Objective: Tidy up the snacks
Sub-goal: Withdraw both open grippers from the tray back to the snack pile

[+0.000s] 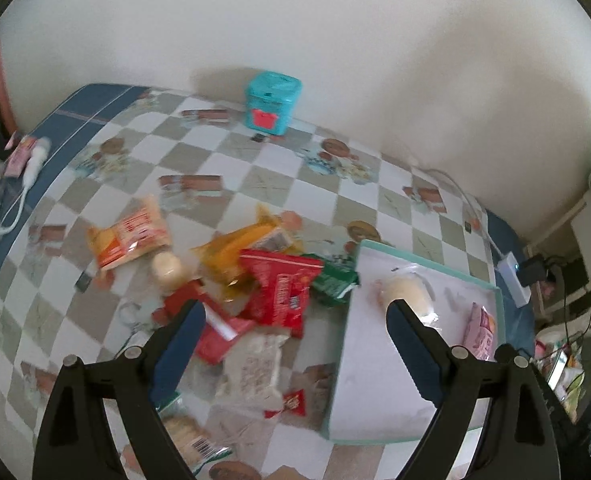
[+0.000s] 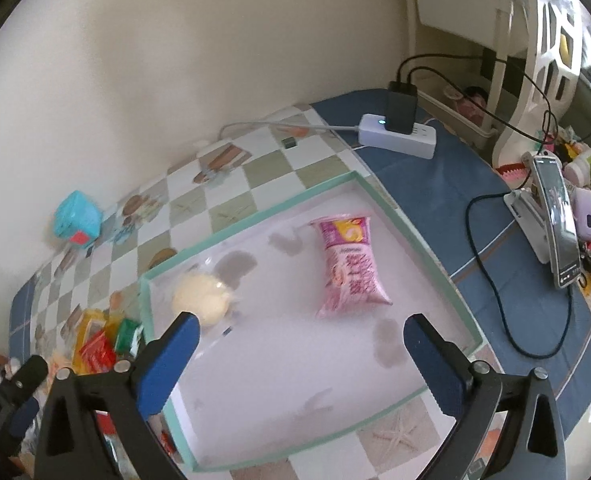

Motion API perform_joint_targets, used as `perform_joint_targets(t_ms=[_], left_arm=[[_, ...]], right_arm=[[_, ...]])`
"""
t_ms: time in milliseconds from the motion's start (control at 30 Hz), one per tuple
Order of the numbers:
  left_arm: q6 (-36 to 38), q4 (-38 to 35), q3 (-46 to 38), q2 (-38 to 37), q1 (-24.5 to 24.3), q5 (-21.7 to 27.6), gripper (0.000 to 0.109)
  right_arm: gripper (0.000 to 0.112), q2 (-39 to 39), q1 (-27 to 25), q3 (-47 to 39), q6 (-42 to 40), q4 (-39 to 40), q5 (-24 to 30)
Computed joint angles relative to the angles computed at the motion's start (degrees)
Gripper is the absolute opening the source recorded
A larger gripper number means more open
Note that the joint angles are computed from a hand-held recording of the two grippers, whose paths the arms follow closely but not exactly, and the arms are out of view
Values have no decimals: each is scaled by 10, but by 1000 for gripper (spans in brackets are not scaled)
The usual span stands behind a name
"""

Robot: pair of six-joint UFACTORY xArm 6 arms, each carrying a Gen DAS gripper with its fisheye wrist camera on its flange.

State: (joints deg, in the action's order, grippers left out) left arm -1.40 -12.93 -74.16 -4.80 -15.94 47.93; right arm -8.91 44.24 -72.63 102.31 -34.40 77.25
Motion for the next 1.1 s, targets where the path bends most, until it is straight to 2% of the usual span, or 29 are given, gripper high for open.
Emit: perform_joint_targets(t_ms=[333,500,800,900,1100], left_arm=[[-20,53,69,-72,66,-20,92],[-9,78,80,-82,100,14,92],[21,23,86,-79,165,40,92],[25,20,90,-76,173,49,92],[33,34,92,-60,180,78,92]], right_arm=[[103,32,52,-29,7,-7,-41],[103,62,74,-65,-1,-12,-37],[103,123,78,-127,-59,14,-80],[103,144,76,-144,-83,34,-106],[103,215,80,-215,-153,78,-104]])
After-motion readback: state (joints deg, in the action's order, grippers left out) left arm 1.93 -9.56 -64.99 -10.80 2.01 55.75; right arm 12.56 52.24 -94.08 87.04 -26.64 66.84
